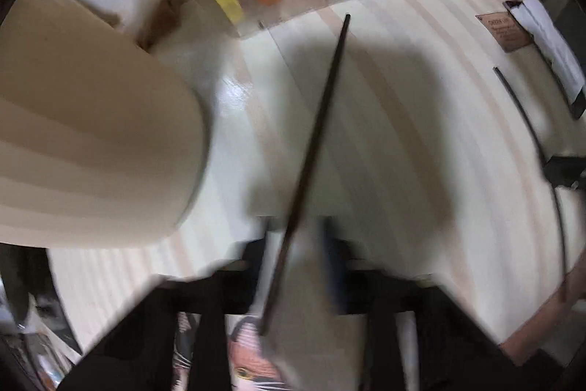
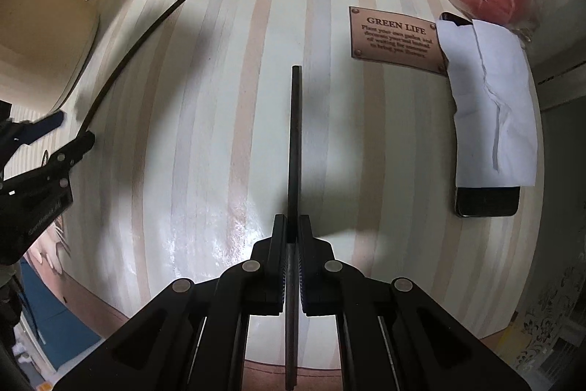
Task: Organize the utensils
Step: 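Close the left gripper on another dark chopstick while the right holds its chopstick, then lift both held dark chopsticks upright off the counter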
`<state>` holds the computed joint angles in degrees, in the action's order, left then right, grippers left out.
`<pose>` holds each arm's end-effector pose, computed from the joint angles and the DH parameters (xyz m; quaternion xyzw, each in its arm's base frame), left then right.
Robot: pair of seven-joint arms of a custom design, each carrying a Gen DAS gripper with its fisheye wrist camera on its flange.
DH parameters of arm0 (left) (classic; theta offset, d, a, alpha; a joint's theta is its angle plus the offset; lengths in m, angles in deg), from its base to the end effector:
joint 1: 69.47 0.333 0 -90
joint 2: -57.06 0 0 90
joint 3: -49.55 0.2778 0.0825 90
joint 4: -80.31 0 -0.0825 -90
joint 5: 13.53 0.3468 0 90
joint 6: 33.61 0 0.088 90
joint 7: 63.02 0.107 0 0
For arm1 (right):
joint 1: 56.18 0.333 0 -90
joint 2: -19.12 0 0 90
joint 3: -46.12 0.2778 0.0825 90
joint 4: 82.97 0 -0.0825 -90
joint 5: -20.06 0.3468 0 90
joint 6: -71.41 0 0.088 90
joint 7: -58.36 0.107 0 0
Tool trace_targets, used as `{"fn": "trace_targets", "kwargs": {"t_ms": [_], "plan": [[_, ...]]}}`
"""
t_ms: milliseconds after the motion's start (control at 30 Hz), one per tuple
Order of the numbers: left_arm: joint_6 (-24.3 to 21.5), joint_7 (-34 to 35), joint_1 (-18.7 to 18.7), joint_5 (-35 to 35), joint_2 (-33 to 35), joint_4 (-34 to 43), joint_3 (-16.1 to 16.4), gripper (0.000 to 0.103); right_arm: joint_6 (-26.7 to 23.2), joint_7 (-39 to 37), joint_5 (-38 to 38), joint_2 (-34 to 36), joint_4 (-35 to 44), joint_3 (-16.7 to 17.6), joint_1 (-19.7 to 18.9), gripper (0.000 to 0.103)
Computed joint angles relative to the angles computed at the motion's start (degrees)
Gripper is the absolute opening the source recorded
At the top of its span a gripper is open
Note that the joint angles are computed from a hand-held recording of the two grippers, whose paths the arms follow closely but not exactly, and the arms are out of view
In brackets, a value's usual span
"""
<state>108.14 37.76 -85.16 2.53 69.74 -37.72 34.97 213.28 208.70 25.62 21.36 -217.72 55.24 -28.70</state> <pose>0.4893 -0.2823 0.3379 -0.3230 0.9384 -0.0422 0.1156 0.3911 0.2902 0.3111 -0.5143 0.8558 0.0372 0.0405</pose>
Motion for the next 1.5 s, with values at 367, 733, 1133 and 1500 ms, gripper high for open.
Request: {"fn": "trace_targets", "kwargs": {"t_ms": [367,733,1133,1500], "plan": [[-2.49,-4.39,2.27,-15.53,-8.99,-9.48,-0.45,0.002,0.8,-5.71,3.63,-1.64,-2.11,-0.28,-0.89,0.006],[-0.19,0.97,-0.27,-13.5,-10.44,-8.3,0.03,0.027,4.43,-10.33,8.82,-5.31,-7.99,-0.64,-2.43,0.006],[0.78,6.12,-3.64,5.66,1.49,0.8,-1.97,0.033,6.69,-16.21,14.96,-7.89,-12.37,-1.62,-4.36,0.006],[-8.66,-1.92,0.44,-11.77,0.49,2.88,-0.9,0.003,6.82,-20.77,17.83,-8.72,-13.63,-2.02,-5.58,0.006]]}}
